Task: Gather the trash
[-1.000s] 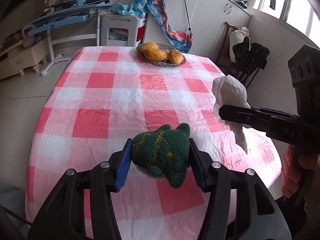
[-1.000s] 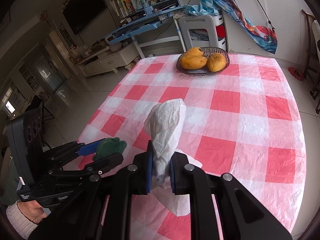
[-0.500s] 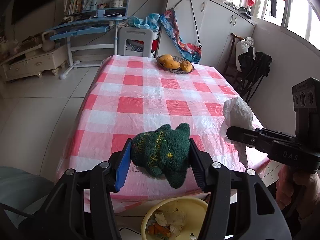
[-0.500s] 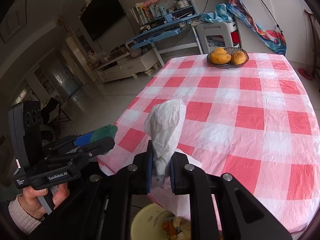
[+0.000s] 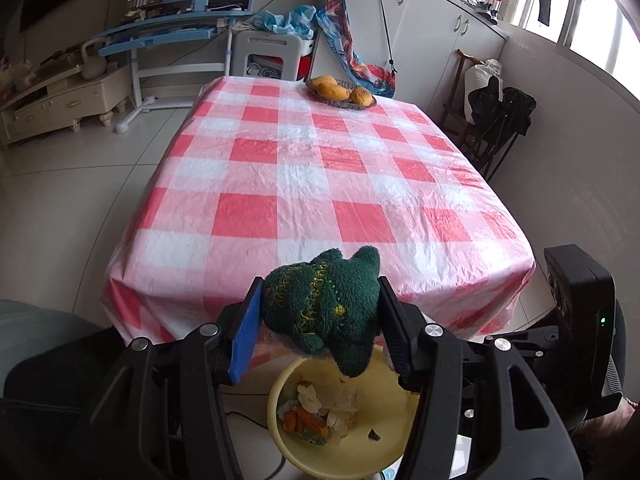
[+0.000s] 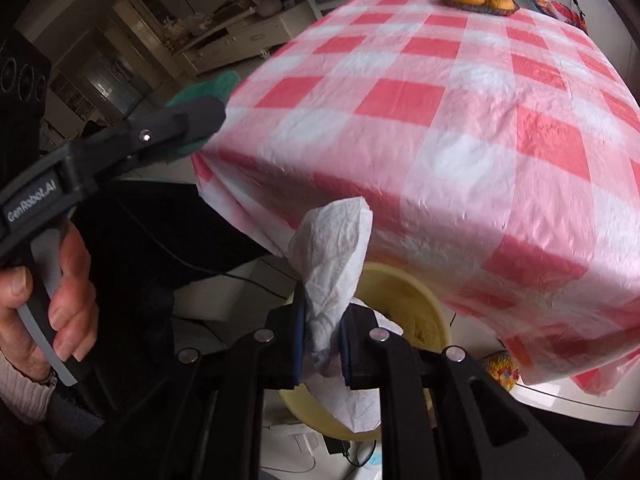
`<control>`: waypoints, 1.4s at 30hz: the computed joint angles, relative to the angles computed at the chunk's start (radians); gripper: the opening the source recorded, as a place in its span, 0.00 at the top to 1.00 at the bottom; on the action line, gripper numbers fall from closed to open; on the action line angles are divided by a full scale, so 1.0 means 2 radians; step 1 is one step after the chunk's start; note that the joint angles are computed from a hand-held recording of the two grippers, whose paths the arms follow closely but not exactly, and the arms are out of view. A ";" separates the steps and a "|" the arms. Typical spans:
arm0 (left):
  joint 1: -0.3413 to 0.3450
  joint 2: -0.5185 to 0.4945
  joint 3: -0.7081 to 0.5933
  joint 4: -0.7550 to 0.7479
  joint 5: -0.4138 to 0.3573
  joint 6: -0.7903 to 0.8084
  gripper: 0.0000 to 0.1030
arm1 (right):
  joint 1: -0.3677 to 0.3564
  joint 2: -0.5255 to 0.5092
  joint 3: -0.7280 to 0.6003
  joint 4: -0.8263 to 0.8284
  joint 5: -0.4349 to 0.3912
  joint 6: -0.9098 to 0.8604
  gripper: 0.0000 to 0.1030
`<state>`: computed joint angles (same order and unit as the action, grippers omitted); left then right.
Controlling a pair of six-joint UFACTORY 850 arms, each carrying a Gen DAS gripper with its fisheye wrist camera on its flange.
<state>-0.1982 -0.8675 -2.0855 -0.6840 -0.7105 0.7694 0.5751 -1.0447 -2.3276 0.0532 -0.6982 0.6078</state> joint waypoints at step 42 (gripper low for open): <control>0.020 0.116 0.176 -0.294 0.140 0.323 0.07 | 0.082 0.100 0.153 -0.669 -0.155 0.601 0.08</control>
<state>-0.1584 -0.6349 -1.7334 -1.2712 -0.4301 1.4162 0.7383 -0.8443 -2.0220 -1.2852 -1.0080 1.8095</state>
